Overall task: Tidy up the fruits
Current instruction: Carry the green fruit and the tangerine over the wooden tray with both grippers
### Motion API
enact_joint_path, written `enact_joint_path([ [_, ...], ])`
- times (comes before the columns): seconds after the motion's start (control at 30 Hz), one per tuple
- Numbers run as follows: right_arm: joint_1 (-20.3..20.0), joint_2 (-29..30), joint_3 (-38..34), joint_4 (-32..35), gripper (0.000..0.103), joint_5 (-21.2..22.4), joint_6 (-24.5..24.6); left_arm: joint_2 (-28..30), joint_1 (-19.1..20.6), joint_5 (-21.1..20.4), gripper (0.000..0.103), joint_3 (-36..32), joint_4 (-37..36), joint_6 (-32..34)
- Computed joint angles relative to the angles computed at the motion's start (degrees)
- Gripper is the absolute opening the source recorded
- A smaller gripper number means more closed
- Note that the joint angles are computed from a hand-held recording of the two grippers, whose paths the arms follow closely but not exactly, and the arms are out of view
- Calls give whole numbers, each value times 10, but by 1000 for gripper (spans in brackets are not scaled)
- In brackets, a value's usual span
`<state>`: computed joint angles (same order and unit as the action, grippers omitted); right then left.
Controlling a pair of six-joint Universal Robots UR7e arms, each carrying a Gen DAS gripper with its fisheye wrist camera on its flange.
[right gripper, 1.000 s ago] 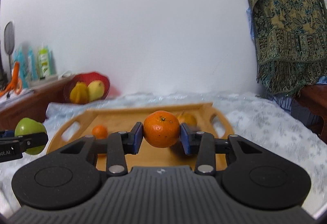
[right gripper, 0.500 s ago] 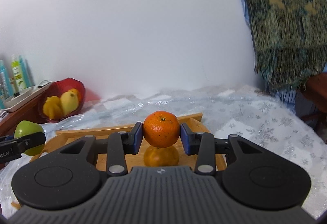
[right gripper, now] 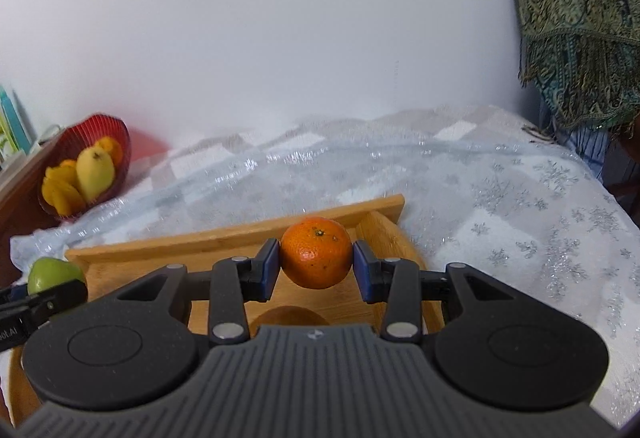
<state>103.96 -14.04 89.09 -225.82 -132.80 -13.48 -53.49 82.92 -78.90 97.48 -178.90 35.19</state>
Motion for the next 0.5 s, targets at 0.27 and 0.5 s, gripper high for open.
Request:
enact_joint_path([
  [0.27, -6, 1, -7, 31, 44, 5, 7, 10, 4, 17, 55, -11, 10, -7],
  [0.5, -7, 3, -11, 41, 44, 3, 10, 12, 4, 20, 55, -8, 9, -12],
])
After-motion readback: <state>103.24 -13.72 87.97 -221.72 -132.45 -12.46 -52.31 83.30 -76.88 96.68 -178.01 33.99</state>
